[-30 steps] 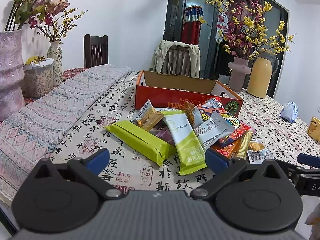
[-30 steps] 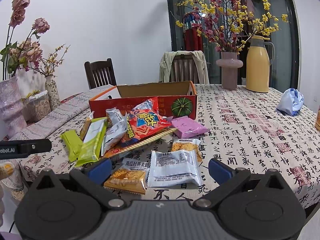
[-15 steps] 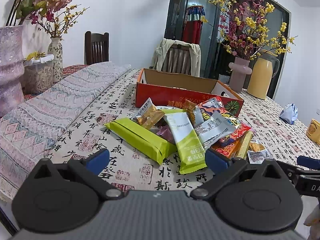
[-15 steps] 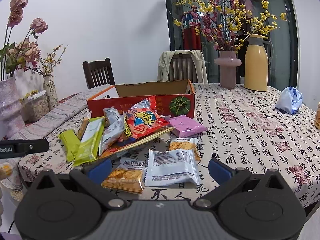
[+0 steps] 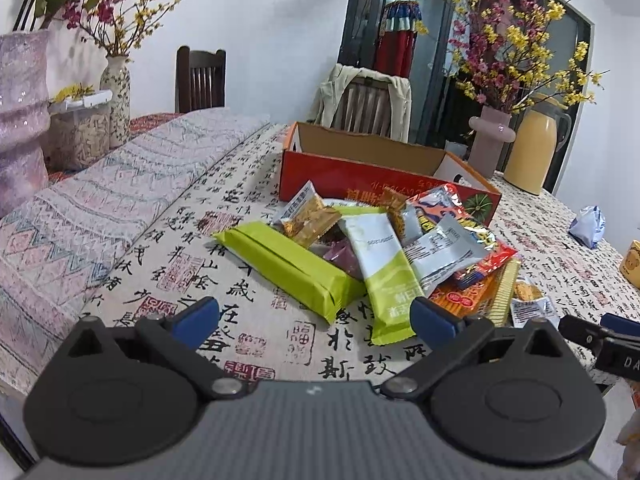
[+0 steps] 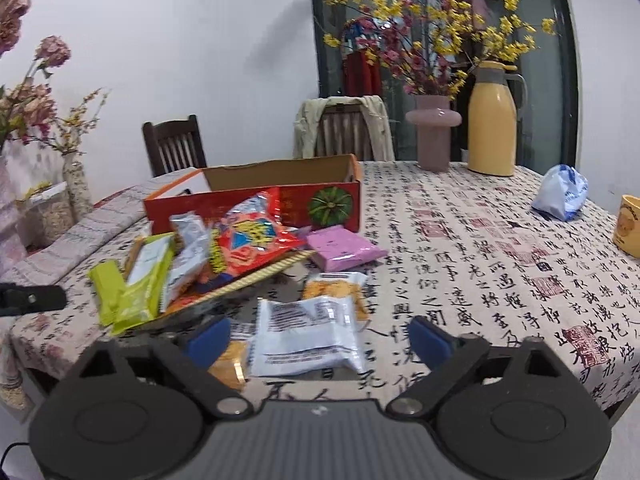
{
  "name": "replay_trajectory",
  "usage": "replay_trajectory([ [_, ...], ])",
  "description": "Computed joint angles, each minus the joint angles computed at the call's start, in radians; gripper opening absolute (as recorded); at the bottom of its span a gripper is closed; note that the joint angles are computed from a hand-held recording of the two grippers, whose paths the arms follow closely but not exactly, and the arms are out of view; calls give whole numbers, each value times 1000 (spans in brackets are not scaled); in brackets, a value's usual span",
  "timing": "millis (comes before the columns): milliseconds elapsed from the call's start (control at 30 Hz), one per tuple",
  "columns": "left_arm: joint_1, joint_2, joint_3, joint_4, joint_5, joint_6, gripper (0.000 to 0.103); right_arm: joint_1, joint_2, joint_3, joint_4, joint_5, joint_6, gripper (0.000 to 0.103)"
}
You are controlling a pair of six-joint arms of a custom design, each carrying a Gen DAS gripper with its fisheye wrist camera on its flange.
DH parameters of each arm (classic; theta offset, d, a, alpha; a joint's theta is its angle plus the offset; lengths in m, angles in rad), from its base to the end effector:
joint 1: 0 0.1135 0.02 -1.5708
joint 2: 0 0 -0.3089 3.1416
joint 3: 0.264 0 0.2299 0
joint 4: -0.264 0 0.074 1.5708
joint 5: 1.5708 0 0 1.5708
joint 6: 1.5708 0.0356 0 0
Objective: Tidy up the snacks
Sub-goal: 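Grasp the lime-green bar with the left tool while the right tool grasps the white oat crisp packet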
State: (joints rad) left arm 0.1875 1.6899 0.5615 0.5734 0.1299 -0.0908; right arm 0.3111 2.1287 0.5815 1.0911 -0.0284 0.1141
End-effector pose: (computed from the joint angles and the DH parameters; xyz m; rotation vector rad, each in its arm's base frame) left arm 0.2944 0.0512 0.1877 -0.2180 2.1104 -0.0807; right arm 0.3302 0.1072 0.1068 -0.2185 2.0277 0.2965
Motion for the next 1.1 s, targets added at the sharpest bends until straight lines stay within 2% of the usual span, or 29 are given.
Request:
replay_trajectory([
  [233, -4, 34, 31, -21, -10, -1, 103, -7, 53, 75, -57, -30, -11, 78],
  [433, -4, 50, 45, -29, -17, -5, 103, 5, 90, 142, -94, -22, -13, 77],
  [600, 1, 64, 61, -37, -23, -12, 103, 19, 118, 198, -146, -4, -10, 66],
  [800, 6, 80, 74, -43, -20, -18, 103, 12, 140, 210, -132, -9, -6, 59],
  [1100, 4, 81, 78, -50, -26, -23, 103, 9, 155, 202, -107, -11, -5, 59],
])
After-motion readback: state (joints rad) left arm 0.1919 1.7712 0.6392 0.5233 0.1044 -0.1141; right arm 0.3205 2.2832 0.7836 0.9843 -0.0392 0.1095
